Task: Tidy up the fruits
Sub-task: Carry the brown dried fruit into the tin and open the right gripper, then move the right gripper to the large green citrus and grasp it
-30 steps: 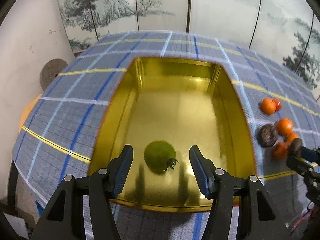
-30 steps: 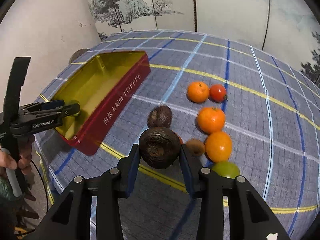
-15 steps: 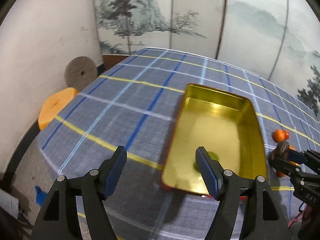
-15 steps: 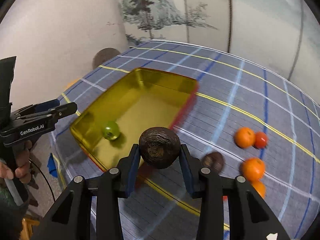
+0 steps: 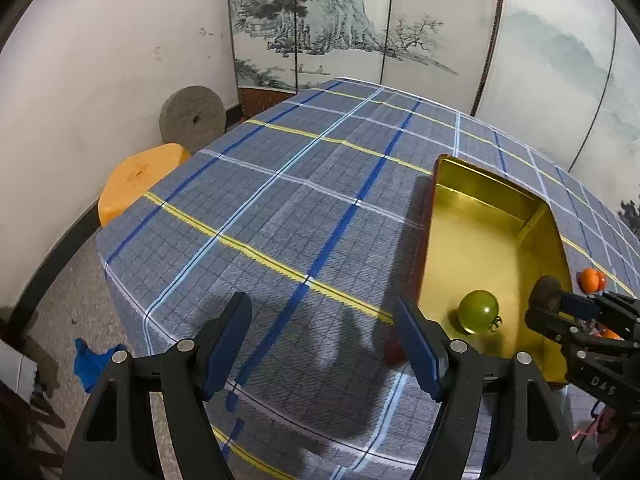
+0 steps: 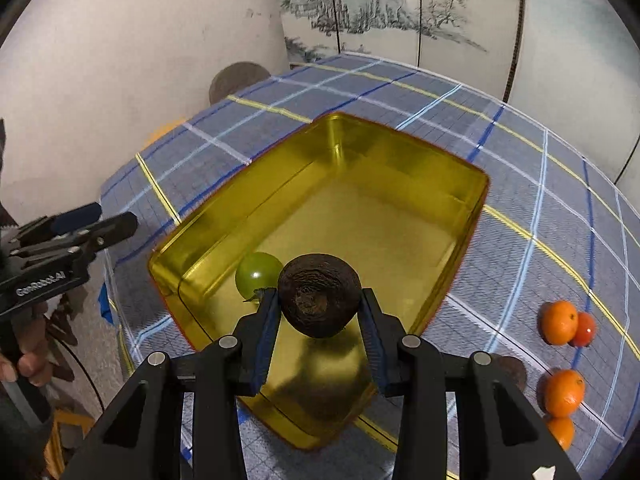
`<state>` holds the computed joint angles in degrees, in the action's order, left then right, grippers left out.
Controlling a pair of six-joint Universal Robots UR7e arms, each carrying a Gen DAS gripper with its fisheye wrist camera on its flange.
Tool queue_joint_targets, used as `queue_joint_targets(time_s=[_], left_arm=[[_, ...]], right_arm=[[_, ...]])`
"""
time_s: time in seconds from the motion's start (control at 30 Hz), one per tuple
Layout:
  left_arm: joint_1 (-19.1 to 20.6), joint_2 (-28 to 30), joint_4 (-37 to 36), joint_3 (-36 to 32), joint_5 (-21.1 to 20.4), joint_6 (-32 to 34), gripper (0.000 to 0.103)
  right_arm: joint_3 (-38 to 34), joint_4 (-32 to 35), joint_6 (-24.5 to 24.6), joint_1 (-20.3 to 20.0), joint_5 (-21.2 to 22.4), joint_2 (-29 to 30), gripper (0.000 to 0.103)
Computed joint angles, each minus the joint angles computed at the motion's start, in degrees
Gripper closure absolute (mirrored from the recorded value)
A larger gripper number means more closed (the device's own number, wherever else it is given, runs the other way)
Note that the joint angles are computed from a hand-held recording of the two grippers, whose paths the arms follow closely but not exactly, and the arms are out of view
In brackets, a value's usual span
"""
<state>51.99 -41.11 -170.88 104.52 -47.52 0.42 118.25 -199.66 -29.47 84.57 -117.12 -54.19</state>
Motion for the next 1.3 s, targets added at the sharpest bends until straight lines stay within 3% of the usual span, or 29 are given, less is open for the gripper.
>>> queue_joint_targets(time_s=[0.7, 0.93, 1.3], left_arm=[[1.0, 0.7, 1.4, 0.0, 0.4, -0.8, 0.029], [0.8, 0.8, 1.5, 0.1, 0.1, -0.9, 0.029], [-0.5, 0.5, 0.3, 0.8, -1.2, -0.6, 0.029]], right_arm=[[-3.8, 2.3, -2.8, 0.6, -4.8, 4.6, 0.064], [-3.4, 1.8, -2.6, 0.5, -3.9, 4.4, 0.057], [-0.7, -1.7, -2.2, 1.2, -1.6, 1.9, 0.057]])
